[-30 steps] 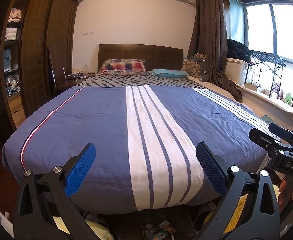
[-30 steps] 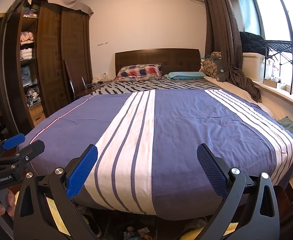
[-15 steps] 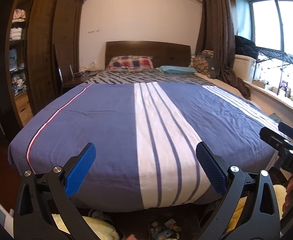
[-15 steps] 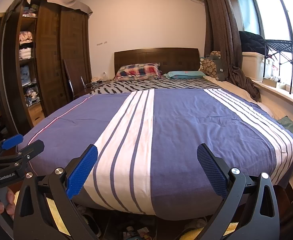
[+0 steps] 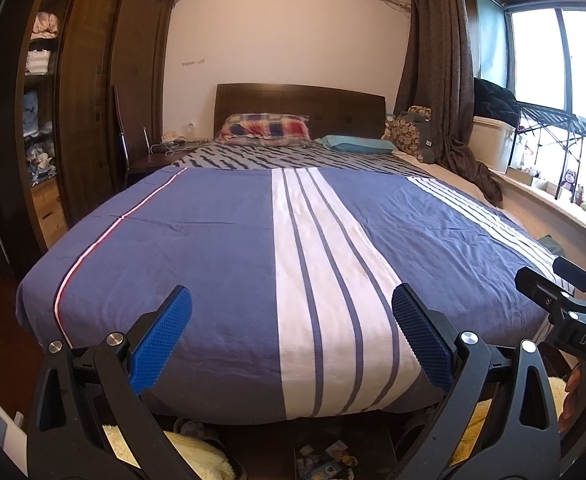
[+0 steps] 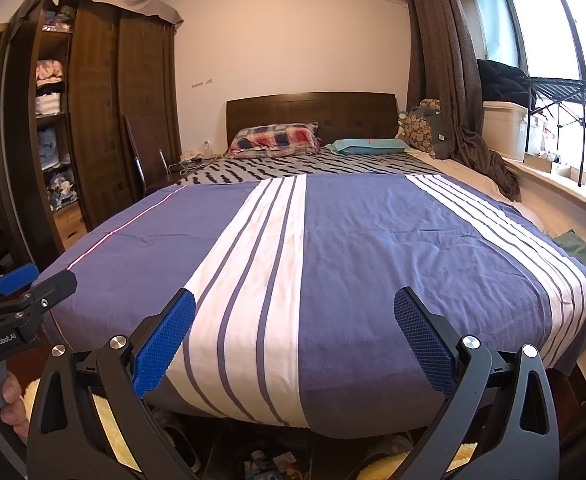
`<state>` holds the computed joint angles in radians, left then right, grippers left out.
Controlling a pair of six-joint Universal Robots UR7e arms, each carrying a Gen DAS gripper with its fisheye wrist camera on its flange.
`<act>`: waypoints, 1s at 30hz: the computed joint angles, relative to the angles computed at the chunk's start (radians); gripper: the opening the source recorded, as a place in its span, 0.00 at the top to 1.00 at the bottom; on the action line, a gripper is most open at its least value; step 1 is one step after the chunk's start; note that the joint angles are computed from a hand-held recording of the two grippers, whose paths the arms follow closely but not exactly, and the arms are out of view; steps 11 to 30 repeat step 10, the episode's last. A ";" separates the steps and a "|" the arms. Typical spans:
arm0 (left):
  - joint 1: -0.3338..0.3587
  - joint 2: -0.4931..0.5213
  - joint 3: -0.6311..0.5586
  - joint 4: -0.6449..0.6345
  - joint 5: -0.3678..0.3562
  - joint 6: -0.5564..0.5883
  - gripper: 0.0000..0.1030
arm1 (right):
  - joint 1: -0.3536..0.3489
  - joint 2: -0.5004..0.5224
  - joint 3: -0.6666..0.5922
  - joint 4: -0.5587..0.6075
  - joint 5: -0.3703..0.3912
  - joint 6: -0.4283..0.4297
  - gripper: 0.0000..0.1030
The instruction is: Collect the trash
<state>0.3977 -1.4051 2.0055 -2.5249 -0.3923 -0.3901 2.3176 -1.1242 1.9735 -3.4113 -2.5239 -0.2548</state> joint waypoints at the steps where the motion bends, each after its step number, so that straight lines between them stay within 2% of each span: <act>1: 0.001 0.001 -0.001 -0.004 -0.002 0.002 0.08 | 0.000 -0.002 0.002 0.000 0.000 -0.001 0.03; 6: 0.003 0.000 -0.014 0.033 0.003 -0.022 0.08 | -0.002 0.000 0.001 -0.009 -0.002 -0.006 0.03; 30: 0.005 -0.001 -0.012 0.012 -0.001 -0.006 0.08 | -0.004 0.002 0.000 -0.018 -0.003 -0.012 0.03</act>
